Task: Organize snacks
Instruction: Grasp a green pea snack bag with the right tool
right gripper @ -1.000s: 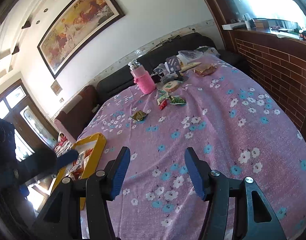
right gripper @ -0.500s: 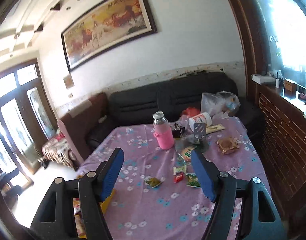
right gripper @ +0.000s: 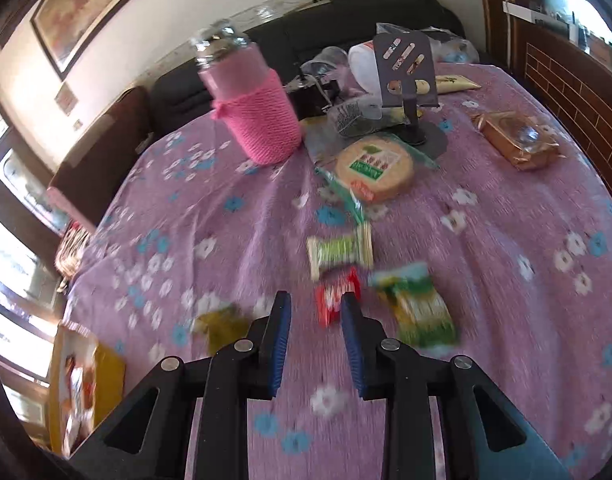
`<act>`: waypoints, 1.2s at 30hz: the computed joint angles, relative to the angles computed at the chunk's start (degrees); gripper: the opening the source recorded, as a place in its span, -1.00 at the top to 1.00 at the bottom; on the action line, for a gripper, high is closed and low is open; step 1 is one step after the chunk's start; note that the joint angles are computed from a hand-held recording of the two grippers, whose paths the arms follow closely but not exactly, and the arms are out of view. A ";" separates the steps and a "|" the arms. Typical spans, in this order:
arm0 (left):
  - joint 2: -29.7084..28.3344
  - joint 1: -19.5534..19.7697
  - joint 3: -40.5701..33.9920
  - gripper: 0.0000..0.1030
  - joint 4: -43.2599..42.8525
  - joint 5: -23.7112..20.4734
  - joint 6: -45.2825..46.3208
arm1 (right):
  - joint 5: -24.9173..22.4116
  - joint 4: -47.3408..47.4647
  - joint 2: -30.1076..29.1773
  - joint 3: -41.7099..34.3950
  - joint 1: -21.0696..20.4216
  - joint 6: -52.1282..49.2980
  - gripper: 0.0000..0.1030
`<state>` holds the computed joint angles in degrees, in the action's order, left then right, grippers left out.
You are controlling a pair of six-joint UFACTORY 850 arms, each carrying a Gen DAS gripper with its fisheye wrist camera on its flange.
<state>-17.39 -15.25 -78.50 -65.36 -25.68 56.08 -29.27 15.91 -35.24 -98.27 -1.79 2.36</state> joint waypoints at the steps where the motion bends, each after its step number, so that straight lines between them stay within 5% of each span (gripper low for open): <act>1: -0.79 0.44 -0.57 -0.68 -0.77 -0.85 0.36 | -0.14 -3.92 -2.08 -2.60 0.31 4.59 0.45; 8: -5.29 1.61 -3.24 -0.68 0.16 -2.30 -1.39 | -4.99 -16.91 -12.94 -15.71 2.56 15.44 0.43; 12: -6.63 2.32 -3.59 -0.68 -2.14 -3.99 -0.73 | -6.38 -6.96 -11.13 -12.81 4.04 -1.09 0.76; 18: -6.11 3.12 -2.11 -0.68 -5.25 -5.25 1.68 | -17.05 7.18 -4.04 -3.76 4.80 -23.58 0.73; 20: -5.91 3.30 -1.52 -0.68 -6.15 -5.28 2.45 | -11.98 4.44 -0.31 0.32 4.99 -21.05 0.65; 22: -5.84 3.47 -1.07 -0.68 -6.78 -5.32 2.39 | -6.55 3.09 1.14 1.42 5.08 -18.26 0.33; 26: -4.97 3.65 0.35 -0.68 -8.11 -5.47 1.86 | -4.33 9.00 -3.36 -4.62 5.20 -16.30 0.22; 29: -3.35 3.61 2.27 -0.68 -9.55 -4.39 2.68 | -8.91 6.54 -9.56 -12.62 6.15 -10.19 0.21; 31: -2.37 3.64 3.48 -0.68 -10.16 -3.56 3.63 | -11.79 8.34 -10.58 -13.29 6.54 -11.53 0.52; 34: -2.28 3.87 4.05 -0.68 -10.52 -3.81 3.89 | -14.41 12.41 -7.70 -8.08 7.48 -21.02 0.55; 36: -2.34 4.11 4.34 -0.68 -11.01 -4.32 3.78 | -22.49 22.26 -5.50 -4.08 6.73 -32.63 0.58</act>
